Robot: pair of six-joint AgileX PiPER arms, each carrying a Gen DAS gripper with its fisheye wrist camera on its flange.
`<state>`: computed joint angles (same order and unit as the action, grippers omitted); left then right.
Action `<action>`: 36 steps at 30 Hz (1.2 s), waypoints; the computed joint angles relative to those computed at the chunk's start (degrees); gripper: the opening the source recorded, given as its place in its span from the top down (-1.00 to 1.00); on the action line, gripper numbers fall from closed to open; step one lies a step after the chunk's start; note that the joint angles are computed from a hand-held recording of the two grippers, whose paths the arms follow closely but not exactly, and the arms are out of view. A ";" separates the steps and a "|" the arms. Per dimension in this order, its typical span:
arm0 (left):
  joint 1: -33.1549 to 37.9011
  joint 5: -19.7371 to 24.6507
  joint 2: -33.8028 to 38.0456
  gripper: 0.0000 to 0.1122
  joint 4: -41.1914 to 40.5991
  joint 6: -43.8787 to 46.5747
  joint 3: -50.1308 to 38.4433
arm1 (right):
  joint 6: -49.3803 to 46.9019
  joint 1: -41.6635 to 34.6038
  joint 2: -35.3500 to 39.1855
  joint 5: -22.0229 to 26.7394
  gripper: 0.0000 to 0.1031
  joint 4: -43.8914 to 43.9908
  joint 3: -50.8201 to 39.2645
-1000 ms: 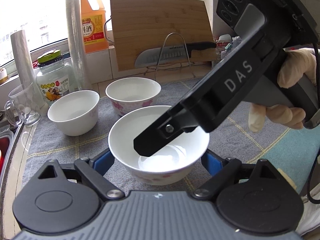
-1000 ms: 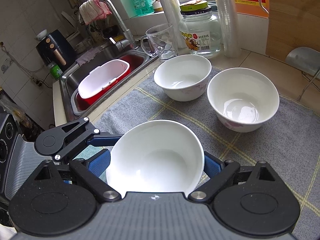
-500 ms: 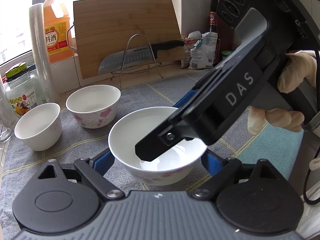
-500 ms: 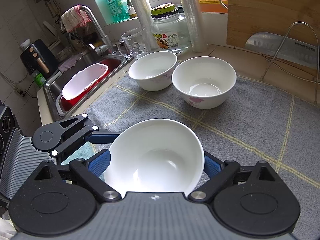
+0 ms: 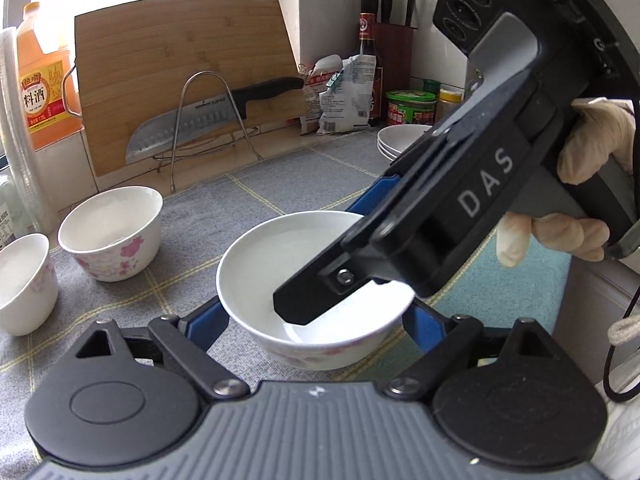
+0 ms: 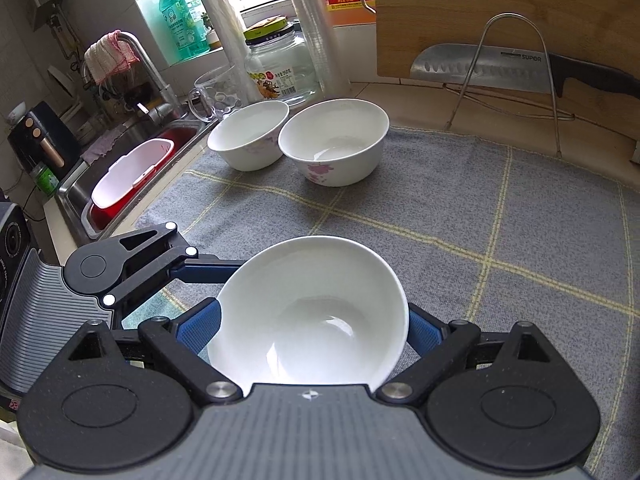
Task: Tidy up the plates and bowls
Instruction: 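Lift the white bowl with the right tool and carry it toward the plate stack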
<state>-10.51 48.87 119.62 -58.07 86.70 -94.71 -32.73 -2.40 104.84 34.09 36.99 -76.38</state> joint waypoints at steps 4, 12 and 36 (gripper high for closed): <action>-0.73 0.17 0.51 -0.65 0.21 0.10 -0.35 | 0.48 -0.48 -0.89 -0.69 -0.91 -0.60 1.35; -1.14 0.94 1.49 -0.65 0.54 0.11 -1.17 | 0.85 -1.10 -1.60 -0.88 -0.91 -1.06 2.63; -0.87 4.55 3.53 -0.74 2.75 -0.01 -3.21 | 1.52 -1.56 -1.40 -1.70 -1.00 -1.81 3.89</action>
<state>-11.38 53.42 123.15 -55.32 86.69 -97.92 -31.21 -3.96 103.44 32.39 35.18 -72.50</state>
